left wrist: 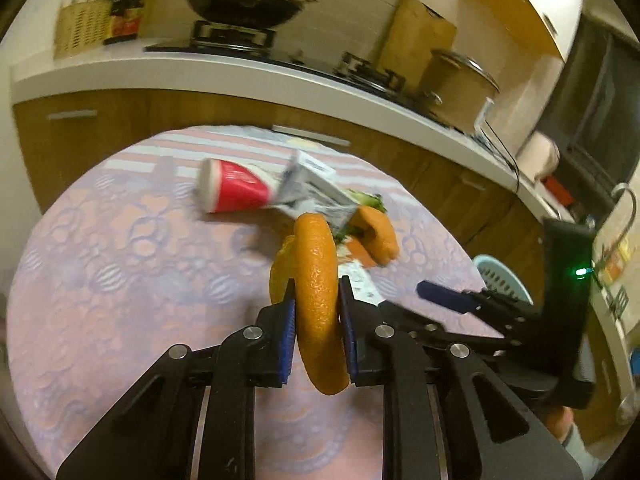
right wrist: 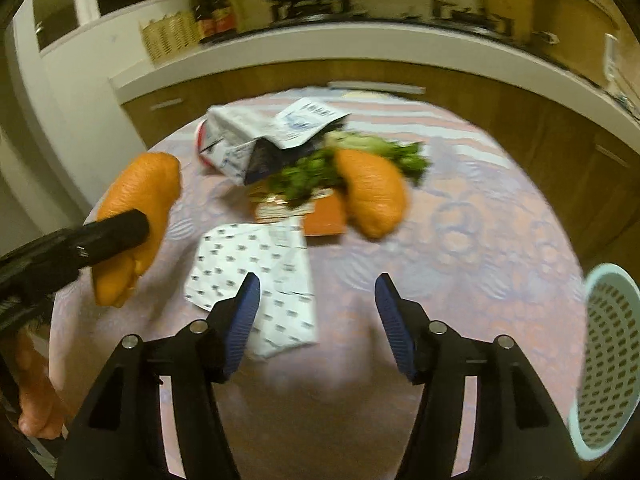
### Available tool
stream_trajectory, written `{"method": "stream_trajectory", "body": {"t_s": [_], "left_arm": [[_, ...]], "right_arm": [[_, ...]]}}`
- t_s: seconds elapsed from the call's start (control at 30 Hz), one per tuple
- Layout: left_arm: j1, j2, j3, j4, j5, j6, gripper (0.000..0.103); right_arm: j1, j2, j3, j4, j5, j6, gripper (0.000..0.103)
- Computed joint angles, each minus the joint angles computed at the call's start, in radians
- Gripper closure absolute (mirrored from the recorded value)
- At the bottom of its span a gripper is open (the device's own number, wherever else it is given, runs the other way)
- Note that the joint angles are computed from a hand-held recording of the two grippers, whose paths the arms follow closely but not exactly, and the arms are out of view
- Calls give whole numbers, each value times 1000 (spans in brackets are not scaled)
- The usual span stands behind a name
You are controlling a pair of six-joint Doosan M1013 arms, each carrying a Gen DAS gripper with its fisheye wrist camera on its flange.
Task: Collect trash
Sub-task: 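Grasp the sweet potato with the left tool while the right tool grasps the dotted napkin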
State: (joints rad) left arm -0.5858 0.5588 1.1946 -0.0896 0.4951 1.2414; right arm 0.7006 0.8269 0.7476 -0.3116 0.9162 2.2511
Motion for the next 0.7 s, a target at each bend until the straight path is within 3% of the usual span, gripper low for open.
{"method": "stream_trajectory", "body": {"t_s": [0.07, 0.2, 0.43, 0.47, 0.5, 0.6, 0.7], "left_arm": [[5, -8, 14, 23, -8, -36, 85], [16, -21, 38, 0, -24, -31, 85], [15, -22, 41, -17, -29, -11, 85], [13, -22, 40, -8, -28, -15, 85], [12, -20, 36, -6, -27, -13, 85], [9, -20, 33, -12, -26, -3, 85], [4, -22, 33, -22, -41, 12, 85]], "right_arm": [[-3, 35, -58, 55, 37, -40, 29], [1, 96, -160, 93, 108, -83, 21], [33, 181, -319, -14, 247, -110, 21], [35, 178, -312, -25, 240, -101, 32], [36, 165, -288, -32, 218, -90, 50], [34, 133, -231, -27, 172, -68, 73], [34, 97, -171, -56, 134, -36, 84]]}}
